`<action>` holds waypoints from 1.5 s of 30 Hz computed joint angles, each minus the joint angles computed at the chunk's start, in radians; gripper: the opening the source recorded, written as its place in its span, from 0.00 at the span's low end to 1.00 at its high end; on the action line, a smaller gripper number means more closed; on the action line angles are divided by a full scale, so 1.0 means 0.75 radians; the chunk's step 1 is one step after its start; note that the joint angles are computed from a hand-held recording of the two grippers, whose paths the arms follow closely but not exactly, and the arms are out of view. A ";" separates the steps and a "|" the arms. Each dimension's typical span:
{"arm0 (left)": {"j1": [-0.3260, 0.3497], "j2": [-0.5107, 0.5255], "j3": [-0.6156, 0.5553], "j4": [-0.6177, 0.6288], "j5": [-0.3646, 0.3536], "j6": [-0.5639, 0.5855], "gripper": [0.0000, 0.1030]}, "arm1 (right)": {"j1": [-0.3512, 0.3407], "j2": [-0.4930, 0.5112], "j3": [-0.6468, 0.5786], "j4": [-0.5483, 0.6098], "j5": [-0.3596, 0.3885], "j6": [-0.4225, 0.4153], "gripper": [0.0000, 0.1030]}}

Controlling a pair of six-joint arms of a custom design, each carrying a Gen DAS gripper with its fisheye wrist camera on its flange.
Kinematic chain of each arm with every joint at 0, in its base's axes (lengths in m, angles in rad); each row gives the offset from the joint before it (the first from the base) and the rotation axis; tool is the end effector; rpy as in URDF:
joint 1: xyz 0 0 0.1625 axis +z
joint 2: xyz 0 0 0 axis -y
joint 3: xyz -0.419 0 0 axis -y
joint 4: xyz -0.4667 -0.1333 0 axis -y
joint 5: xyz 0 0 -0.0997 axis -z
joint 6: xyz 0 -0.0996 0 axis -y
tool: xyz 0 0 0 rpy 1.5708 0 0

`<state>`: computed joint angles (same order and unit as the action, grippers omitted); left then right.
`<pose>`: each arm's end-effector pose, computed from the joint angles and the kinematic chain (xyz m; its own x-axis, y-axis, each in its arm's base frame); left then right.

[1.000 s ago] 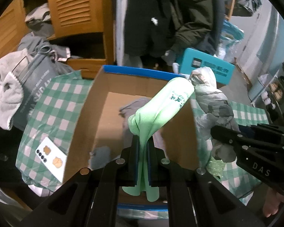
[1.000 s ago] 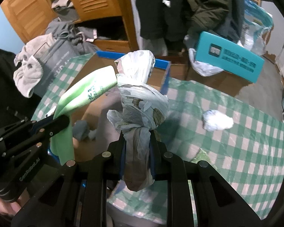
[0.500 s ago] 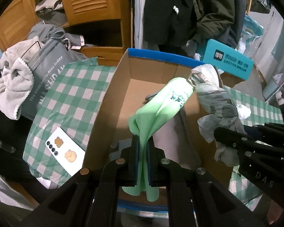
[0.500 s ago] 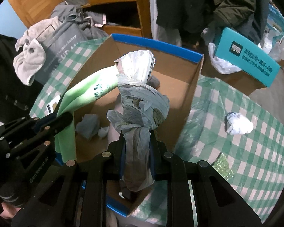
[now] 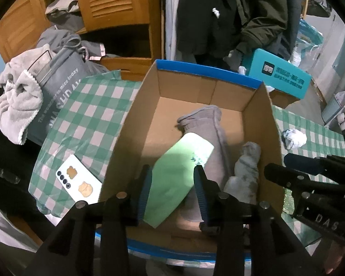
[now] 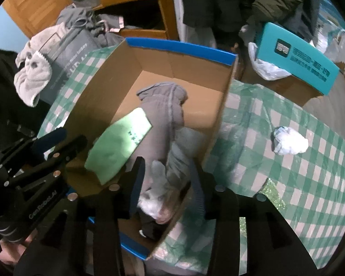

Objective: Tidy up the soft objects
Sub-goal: 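Lower both items into the box and open both tools, then move both tools back over the green mesh scrubber and blue cloth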

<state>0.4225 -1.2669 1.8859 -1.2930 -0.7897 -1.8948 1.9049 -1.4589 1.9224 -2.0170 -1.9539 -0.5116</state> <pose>-0.3840 -0.3957 0.1695 -0.6066 -0.5206 -0.6008 0.0184 0.7463 -0.6653 0.2752 -0.4997 0.2761 -0.6017 -0.7330 0.3174 -0.7138 0.6717 0.1981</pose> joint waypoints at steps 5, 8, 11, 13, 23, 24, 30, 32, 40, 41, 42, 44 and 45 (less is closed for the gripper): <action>0.001 0.034 -0.024 -0.044 0.010 0.065 0.37 | -0.026 -0.017 -0.014 -0.007 -0.001 0.016 0.45; -0.001 0.057 -0.040 -0.064 0.018 0.098 0.38 | -0.047 -0.032 -0.016 -0.019 -0.018 0.015 0.47; -0.001 0.079 -0.053 -0.101 0.023 0.141 0.38 | -0.072 -0.046 -0.019 -0.026 -0.034 0.015 0.47; -0.002 0.095 -0.062 -0.130 0.029 0.171 0.38 | -0.088 -0.054 -0.022 -0.026 -0.042 0.016 0.47; 0.000 0.211 -0.134 -0.257 0.040 0.338 0.41 | -0.165 -0.098 -0.033 -0.014 -0.069 0.017 0.48; -0.001 0.224 -0.144 -0.260 0.040 0.352 0.41 | -0.173 -0.102 -0.035 -0.011 -0.071 0.018 0.48; 0.002 0.295 -0.191 -0.311 0.034 0.439 0.41 | -0.214 -0.120 -0.043 -0.002 -0.080 0.015 0.50; 0.003 0.316 -0.204 -0.334 0.031 0.470 0.41 | -0.227 -0.124 -0.046 -0.001 -0.079 0.014 0.50; 0.014 0.407 -0.274 -0.378 0.015 0.570 0.41 | -0.277 -0.138 -0.066 0.007 -0.078 0.016 0.50; 0.016 0.417 -0.281 -0.381 0.013 0.579 0.41 | -0.283 -0.139 -0.069 0.008 -0.078 0.016 0.50; 0.018 0.427 -0.289 -0.385 0.009 0.589 0.41 | -0.289 -0.139 -0.071 0.007 -0.078 0.014 0.51; 0.022 0.443 -0.303 -0.387 0.003 0.605 0.42 | -0.301 -0.139 -0.075 0.009 -0.082 0.013 0.56; 0.024 0.455 -0.313 -0.388 0.002 0.610 0.46 | -0.306 -0.140 -0.073 0.006 -0.086 0.013 0.56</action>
